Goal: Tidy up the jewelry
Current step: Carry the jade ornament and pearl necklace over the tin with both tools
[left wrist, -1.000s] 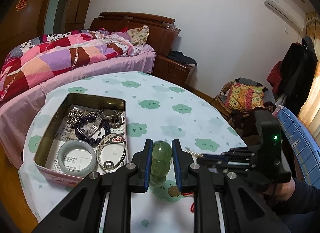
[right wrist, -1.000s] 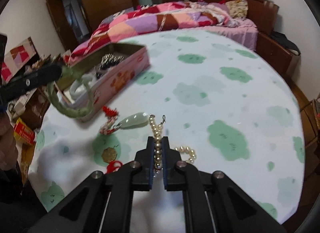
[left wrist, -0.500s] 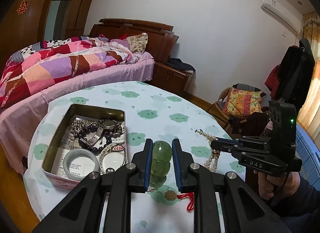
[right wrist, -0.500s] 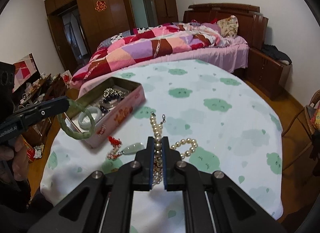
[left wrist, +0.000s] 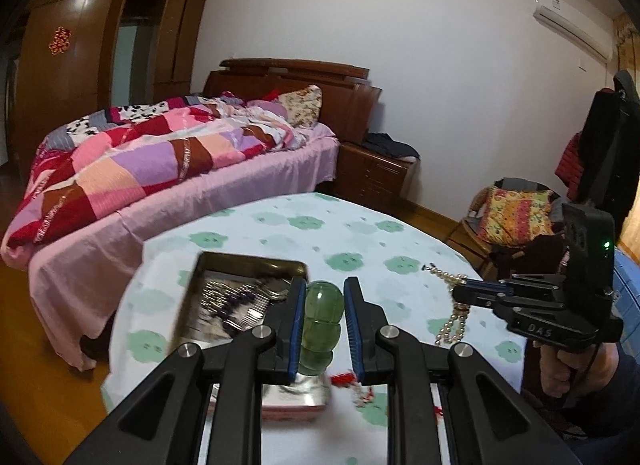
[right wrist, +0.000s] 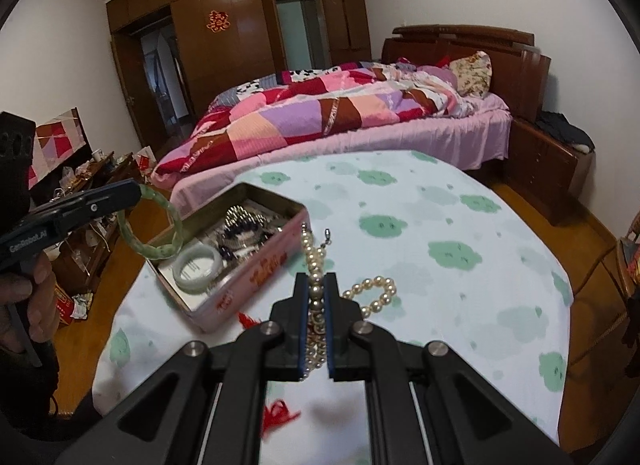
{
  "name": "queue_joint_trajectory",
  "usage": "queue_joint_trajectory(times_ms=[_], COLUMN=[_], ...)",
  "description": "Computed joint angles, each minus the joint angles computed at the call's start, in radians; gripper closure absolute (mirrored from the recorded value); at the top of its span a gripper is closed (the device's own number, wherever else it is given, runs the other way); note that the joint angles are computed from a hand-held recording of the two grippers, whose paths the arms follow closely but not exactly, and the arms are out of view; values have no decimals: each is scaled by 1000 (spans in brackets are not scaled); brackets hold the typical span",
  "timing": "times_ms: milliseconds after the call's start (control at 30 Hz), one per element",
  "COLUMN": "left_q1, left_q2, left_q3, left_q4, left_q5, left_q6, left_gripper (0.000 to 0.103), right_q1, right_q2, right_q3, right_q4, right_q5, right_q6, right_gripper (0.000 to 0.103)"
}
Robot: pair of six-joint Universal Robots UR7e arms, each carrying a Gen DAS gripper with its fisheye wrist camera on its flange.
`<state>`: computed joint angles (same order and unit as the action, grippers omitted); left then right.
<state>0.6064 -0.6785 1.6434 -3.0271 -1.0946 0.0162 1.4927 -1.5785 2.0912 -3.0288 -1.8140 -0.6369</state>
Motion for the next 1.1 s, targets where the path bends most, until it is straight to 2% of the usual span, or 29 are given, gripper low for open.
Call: queue_joint_trajectory(times_ms=[433,700,1100], left_q1=[47,52,69], left_q2=[11,26,41], left_q3=[-28,-38,-52], left_q4=[-3,11,50], left_q5=[20,59,85], left_q6=[-13,-10,-30], left_gripper=[84,84,84], right_q1=[68,115,146], right_q2=[106,188,277], right_q3=[-90,-151,-206], right_q4=[16,14,31], right_q5=[-16,-43,-82], right_q6=[-5,-27,-53], right_gripper=[94,94,94])
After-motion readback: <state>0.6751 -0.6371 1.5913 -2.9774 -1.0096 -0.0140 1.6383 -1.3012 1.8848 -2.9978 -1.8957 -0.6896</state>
